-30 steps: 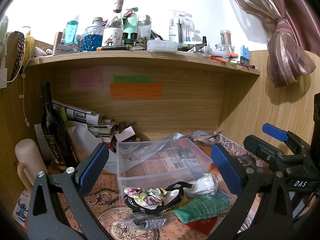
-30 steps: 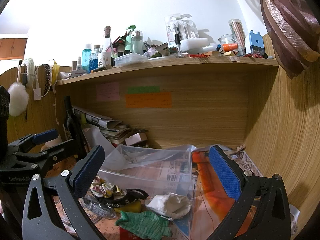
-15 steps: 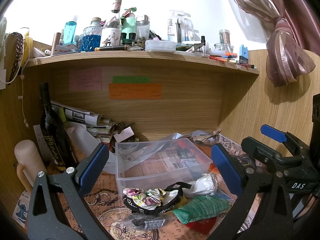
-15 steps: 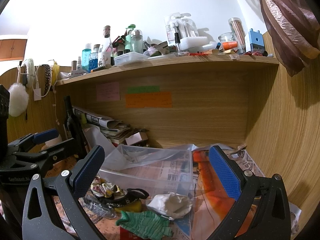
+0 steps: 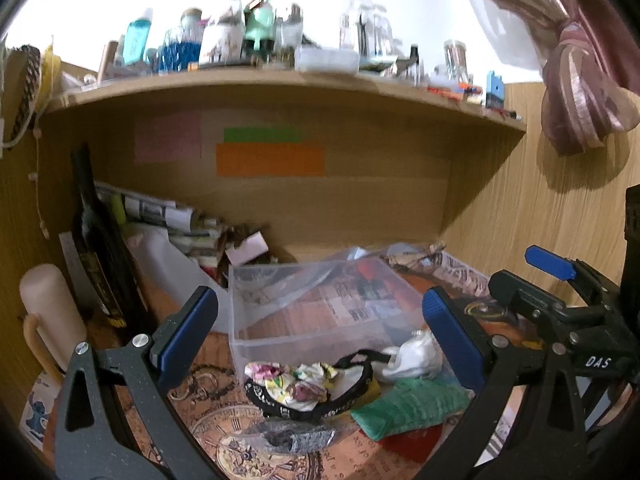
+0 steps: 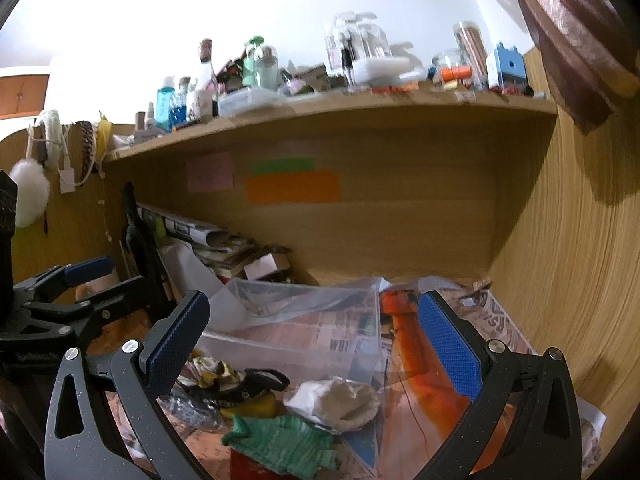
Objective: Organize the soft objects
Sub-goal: 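Grasp the floral-print cloth with the left tool while the right tool grasps the white cloth, then lift both cloths and release them into the clear plastic box with both tools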
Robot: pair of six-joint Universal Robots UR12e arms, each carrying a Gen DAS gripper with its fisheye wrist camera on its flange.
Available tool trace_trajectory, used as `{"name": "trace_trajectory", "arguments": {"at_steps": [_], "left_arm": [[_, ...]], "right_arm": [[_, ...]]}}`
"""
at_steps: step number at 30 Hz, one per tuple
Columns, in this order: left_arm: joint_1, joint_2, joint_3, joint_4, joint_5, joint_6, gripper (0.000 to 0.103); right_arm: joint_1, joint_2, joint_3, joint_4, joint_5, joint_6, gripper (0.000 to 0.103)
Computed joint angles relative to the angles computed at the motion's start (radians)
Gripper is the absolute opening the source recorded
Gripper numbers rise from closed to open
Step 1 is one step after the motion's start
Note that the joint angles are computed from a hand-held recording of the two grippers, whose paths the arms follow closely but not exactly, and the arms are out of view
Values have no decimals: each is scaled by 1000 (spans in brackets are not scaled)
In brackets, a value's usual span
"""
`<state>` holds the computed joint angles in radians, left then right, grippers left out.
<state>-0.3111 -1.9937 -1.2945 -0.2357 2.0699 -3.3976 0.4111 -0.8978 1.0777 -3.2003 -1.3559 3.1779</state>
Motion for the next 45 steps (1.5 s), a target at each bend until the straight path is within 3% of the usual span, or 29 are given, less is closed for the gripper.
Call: {"name": "trace_trajectory", "arguments": {"at_steps": [9,15,21,23,27,32,34,38,45], "left_arm": [[39,5,-22,-157,-94,-108,103],[60,0,-38,-207,-126,-175,103],[81,4,-48,-250,-181,-209,78],[86,4,-52,-248,-199,-211,73],[90,2,-53,-239,-216,-199,53],[88,1,-49,-233,-212,-182,33],[90,2,-47,-233,-220,-180,20],[87,5,-47,-226,-222,-172,15],[72,11,-39,-182,-176,-144,14]], "right_arm": [[-15,15,-9,160,-4,-13,103],[-26,42,-49,289,28,-9,103],[-33,73,-95,385,78,-18,100],[-33,84,-113,413,88,-15,92],[-34,96,-135,454,110,-19,80],[-32,108,-158,495,147,-54,45],[-33,110,-160,498,163,-63,33],[-36,106,-149,469,180,-60,10],[-42,87,-109,364,188,-25,10]]}}
